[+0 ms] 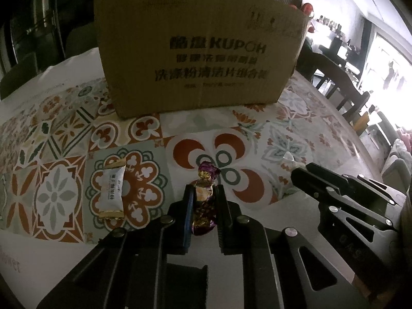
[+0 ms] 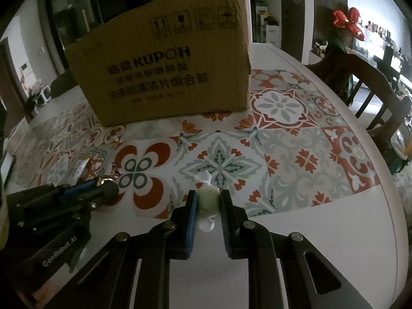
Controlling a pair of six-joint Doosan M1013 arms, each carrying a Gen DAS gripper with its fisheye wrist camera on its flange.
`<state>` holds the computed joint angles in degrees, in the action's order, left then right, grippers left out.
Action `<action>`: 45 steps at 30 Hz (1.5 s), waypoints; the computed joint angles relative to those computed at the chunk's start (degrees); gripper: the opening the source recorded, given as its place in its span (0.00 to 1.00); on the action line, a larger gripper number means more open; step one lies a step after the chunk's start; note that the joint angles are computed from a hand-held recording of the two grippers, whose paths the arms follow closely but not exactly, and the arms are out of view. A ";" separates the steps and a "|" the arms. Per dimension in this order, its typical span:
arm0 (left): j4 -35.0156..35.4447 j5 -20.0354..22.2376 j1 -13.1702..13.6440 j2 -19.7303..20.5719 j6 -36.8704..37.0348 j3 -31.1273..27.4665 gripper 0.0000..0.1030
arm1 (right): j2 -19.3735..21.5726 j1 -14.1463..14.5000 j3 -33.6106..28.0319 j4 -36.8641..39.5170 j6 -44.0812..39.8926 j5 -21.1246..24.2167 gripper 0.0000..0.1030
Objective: Organize snacks
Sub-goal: 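Grasp the purple-gold candy with the left tool while the right tool grasps the small white item, then carry both items over the box and open both tools inside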
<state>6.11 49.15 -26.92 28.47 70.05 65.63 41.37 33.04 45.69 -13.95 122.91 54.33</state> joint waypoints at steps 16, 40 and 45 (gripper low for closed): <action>1.75 -4.65 -0.34 -3.77 -1.55 1.94 0.16 | -2.96 0.88 2.04 -2.32 1.18 -4.87 0.19; 13.90 -12.31 -0.11 -7.02 -8.51 -1.06 0.16 | -4.63 1.93 -1.72 -13.48 5.75 -14.81 0.19; 13.14 -12.82 0.57 -5.72 -6.34 -3.98 0.16 | -3.05 1.39 -5.56 -12.77 4.18 -15.23 0.19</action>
<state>19.25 36.33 -26.35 22.76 63.70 61.65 38.32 34.43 40.14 -26.73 127.09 39.10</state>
